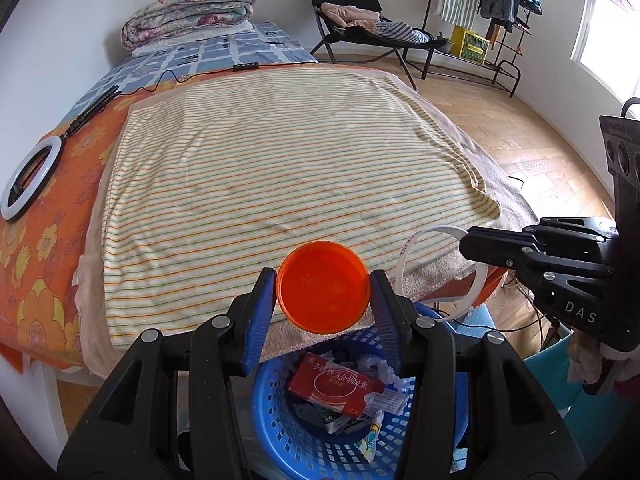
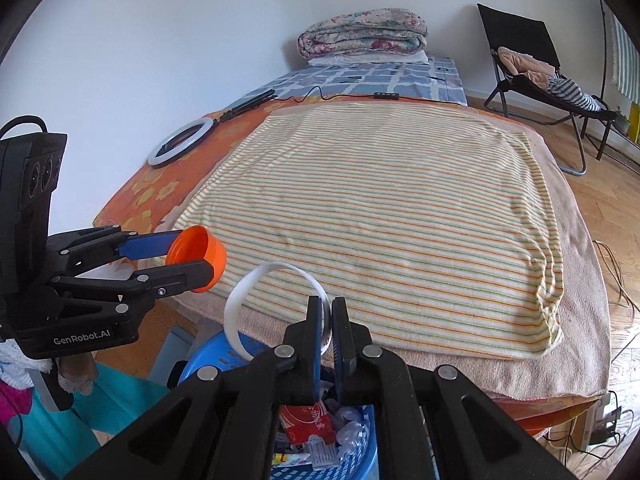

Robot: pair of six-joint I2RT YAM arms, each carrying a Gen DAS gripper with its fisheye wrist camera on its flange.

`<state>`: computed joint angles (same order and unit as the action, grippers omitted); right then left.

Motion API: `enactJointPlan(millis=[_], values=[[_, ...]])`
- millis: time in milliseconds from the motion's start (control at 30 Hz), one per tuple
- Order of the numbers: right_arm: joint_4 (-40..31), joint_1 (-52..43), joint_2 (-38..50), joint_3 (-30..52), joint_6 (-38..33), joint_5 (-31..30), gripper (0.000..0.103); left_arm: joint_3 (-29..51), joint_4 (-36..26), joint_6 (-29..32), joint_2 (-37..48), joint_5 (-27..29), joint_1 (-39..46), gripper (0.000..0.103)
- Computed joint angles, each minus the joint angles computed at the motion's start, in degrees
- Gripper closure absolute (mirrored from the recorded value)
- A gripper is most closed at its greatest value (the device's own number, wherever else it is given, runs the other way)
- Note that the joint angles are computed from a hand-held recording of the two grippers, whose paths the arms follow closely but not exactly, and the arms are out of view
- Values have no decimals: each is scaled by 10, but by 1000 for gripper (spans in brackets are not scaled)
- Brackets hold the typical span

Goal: Collect trash
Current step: 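Carry the cap and the wristband in both tools over the blue basket, then open both tools to drop the cap and wristband into the basket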

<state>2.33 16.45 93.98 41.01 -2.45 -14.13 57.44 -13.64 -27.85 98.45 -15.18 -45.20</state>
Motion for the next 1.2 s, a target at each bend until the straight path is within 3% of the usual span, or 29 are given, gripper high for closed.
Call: enactJointPlan(millis=[533,1200], values=[[52,21,2,-93,-6,-7,101,-70,37,-37,18,16,-28,55],[68,14,65,-99,-8,-2,99,-97,53,-58,47,34,-50,55]])
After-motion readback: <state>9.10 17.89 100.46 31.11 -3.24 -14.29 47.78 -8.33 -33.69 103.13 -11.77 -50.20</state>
